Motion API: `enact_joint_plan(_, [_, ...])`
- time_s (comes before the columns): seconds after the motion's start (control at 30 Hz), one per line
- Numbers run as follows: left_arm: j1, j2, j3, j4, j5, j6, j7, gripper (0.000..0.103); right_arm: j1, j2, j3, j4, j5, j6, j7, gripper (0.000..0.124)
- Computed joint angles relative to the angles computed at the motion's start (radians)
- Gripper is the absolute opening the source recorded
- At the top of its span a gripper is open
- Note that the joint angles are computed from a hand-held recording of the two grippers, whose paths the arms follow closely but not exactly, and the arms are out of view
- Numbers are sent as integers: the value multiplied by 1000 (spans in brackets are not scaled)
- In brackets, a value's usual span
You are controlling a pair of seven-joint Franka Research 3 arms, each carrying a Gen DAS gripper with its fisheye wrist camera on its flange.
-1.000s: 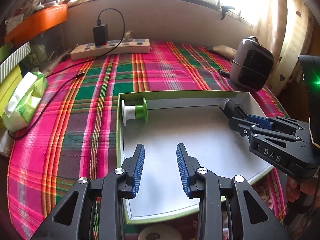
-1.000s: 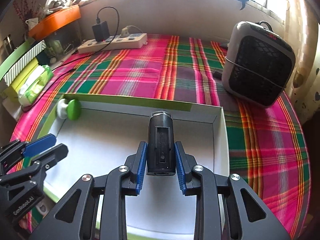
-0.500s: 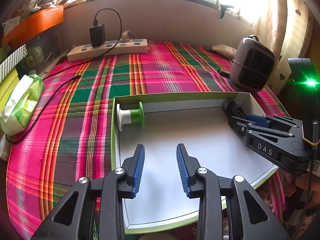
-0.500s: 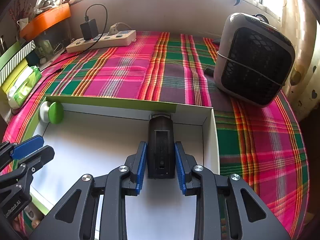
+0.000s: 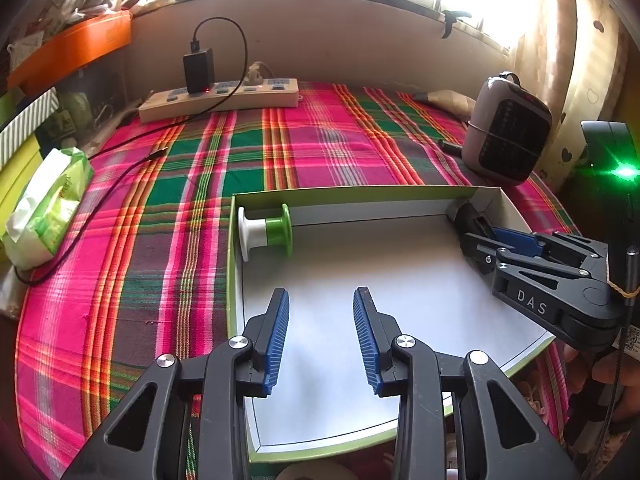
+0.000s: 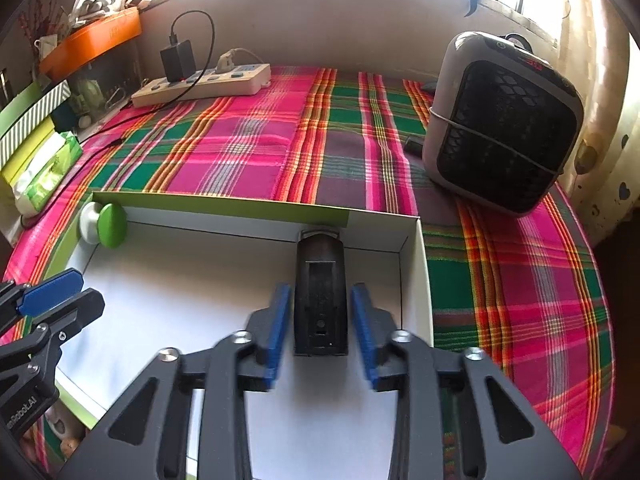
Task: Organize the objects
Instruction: 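Open both grippers to release the flashlight and spool in the tray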
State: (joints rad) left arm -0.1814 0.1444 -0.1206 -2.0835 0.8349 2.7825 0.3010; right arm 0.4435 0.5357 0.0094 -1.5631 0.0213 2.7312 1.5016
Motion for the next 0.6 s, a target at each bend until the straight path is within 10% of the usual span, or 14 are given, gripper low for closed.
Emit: enact_joint_plan(0.6, [7,-97,-34,-76,69,-20,-80,36,-9,-119,12,-171,8,103,-5,48])
